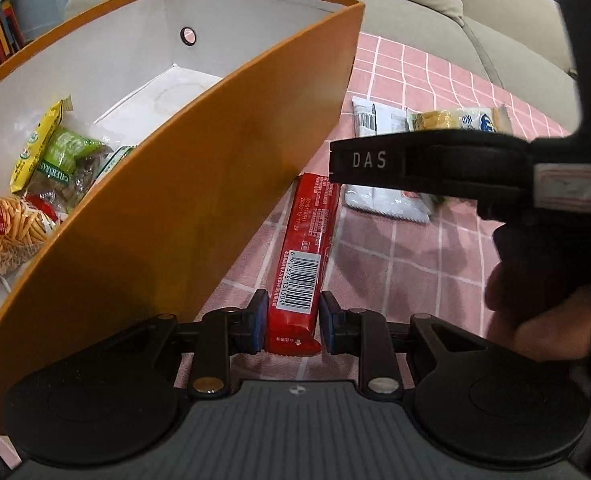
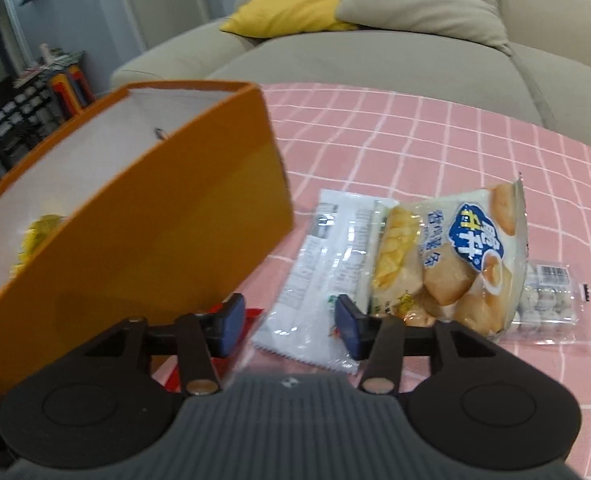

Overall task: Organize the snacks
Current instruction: 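Grasp the white sausage-pack strip with the right tool while the left tool holds the wafer bar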

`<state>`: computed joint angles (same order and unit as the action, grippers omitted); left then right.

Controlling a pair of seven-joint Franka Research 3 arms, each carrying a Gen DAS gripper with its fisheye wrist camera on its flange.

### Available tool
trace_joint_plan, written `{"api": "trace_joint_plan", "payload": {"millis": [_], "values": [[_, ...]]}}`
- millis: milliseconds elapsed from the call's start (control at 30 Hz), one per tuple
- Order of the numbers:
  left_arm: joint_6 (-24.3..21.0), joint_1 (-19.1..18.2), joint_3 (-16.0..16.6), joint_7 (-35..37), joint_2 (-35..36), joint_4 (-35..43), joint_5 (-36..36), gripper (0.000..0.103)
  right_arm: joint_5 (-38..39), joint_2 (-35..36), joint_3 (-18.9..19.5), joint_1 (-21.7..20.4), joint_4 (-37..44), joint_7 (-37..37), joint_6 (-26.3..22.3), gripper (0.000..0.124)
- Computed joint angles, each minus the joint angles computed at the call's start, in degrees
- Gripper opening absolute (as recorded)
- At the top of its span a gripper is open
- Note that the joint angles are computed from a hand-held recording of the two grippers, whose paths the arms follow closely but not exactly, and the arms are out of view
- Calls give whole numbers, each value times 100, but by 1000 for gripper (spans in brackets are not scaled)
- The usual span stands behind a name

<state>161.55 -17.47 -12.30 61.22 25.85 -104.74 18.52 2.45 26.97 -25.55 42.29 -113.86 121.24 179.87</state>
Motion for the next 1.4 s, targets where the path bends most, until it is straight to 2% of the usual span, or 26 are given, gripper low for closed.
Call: {"api": "trace_joint_plan", "payload": {"millis": [100, 167, 233, 367, 500, 567, 633, 967, 1033, 1167, 1200, 1267, 1333, 1400], "values": [[32, 39, -47, 25, 37, 35, -86, 31, -158, 162, -609, 514, 70, 291, -165, 69], [21, 33, -42, 23, 71, 88, -111, 32, -251, 255, -709, 567, 154, 427, -256, 71], [11, 44, -48, 34, 105, 134, -141, 40, -400, 323, -829, 630, 249, 564, -390, 71], [37, 116, -143, 305, 173, 205, -208, 40, -860, 521, -1085, 757, 509, 825, -675, 75], [67, 132, -191, 502, 251, 286, -272, 41, -1138, 539, -743, 338, 707, 711, -995, 72], [57, 152, -218, 569, 281, 324, -341, 41, -1171, 405, -513, 93, 525, 731, -759, 68], [51, 185, -251, 651, 311, 361, -412, 41, -1420, 324, -553, 125, 420, 800, -700, 55], [-3, 271, -380, 1070, 450, 541, -658, 43, -1765, -285, -94, -246, -200, 884, -540, 48], [22, 320, -440, 1226, 486, 568, -719, 43, -1948, -471, -229, -104, -472, 1054, -481, 48], [88, 201, -338, 1446, 492, 554, -541, 46, -2291, -938, -595, 243, -1083, 1818, -408, 47], [112, 259, -406, 1500, 503, 548, -621, 46, -2453, -1065, -700, 344, -1235, 1997, -407, 47], [50, 448, -620, 1713, 576, 629, -869, 47, -3036, -1315, -1106, 770, -1506, 2517, -521, 47], [-42, 606, -815, 1997, 629, 700, -1096, 52, -3939, -1610, -1616, 1313, -1769, 3308, -695, 47], [-122, 578, -813, 2134, 664, 778, -1177, 54, -4681, -1898, -1806, 1589, -1933, 3985, -999, 47]]}}
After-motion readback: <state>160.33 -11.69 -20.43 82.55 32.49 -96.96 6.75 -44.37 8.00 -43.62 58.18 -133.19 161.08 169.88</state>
